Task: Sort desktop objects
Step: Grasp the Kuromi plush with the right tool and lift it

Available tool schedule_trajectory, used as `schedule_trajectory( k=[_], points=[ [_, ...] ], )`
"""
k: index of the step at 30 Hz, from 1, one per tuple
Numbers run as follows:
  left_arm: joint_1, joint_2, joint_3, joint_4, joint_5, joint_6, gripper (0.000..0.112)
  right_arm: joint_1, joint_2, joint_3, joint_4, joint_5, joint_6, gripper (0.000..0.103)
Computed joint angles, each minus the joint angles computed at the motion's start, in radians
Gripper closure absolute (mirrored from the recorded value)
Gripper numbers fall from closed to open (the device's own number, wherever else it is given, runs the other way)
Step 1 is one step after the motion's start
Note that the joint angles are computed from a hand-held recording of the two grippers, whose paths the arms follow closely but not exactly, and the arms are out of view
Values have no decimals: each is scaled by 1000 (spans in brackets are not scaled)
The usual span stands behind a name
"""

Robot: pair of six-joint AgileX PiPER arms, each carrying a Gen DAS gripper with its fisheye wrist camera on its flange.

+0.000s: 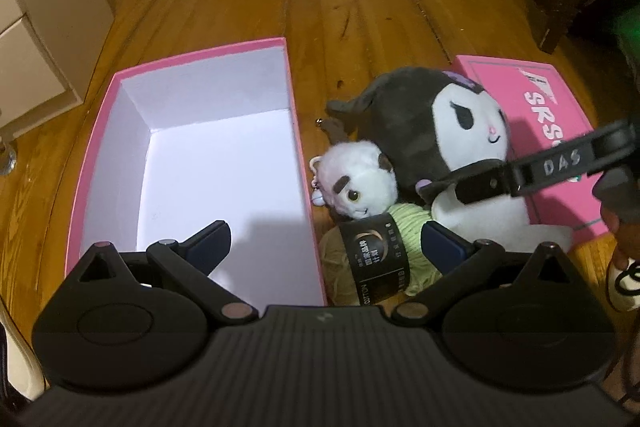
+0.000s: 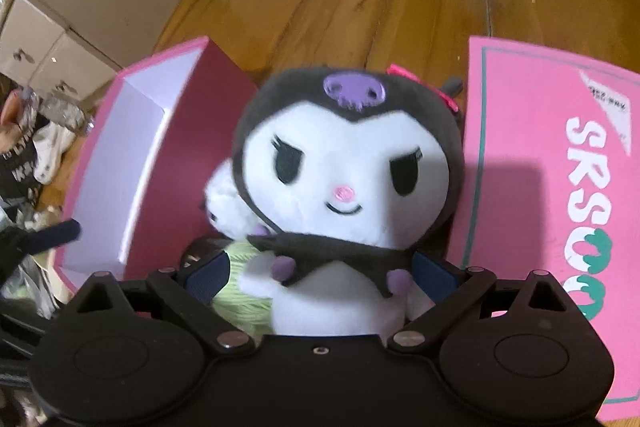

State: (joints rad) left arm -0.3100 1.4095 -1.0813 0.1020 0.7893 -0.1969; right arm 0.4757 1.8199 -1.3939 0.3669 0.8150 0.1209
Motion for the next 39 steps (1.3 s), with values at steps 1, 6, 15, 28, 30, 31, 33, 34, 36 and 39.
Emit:
schedule_trajectory(
  k=[1, 6, 15, 28, 30, 31, 33, 34, 36, 39],
  points=[
    [0, 1, 2, 4, 1, -3, 9, 0, 3, 7, -11, -4, 12, 3],
    [9, 11, 10, 10, 6, -18, 9, -17, 61, -9, 32, -35, -7, 3],
    [18, 21, 5, 4, 17, -22, 9, -32, 61, -7, 51, -65, 31, 3],
    [-33, 40, -37, 81, 29, -110, 9, -22, 106, -10, 80, -102, -12, 1],
    [-32, 49, -39, 91, 29, -127, 9, -24, 112, -13, 76, -105, -13, 1],
    [-31, 54, -40, 95, 31, -134, 9, -21, 115, -19, 67, -102, 1, 1],
    [-30, 64, -41, 103, 34, -149, 9, -14, 115, -18, 50, -116, 11, 1],
    [-31, 63, -36, 105, 34, -153, 9, -8, 112, -12, 39, -129, 14, 2],
    [-31, 65, -35, 95, 39, -151, 9, 4, 97, 13, 24, -164, 13, 5],
    [-38, 82, -58, 97, 54, -155, 9, -4, 74, 39, 49, -175, 14, 13]
  ],
)
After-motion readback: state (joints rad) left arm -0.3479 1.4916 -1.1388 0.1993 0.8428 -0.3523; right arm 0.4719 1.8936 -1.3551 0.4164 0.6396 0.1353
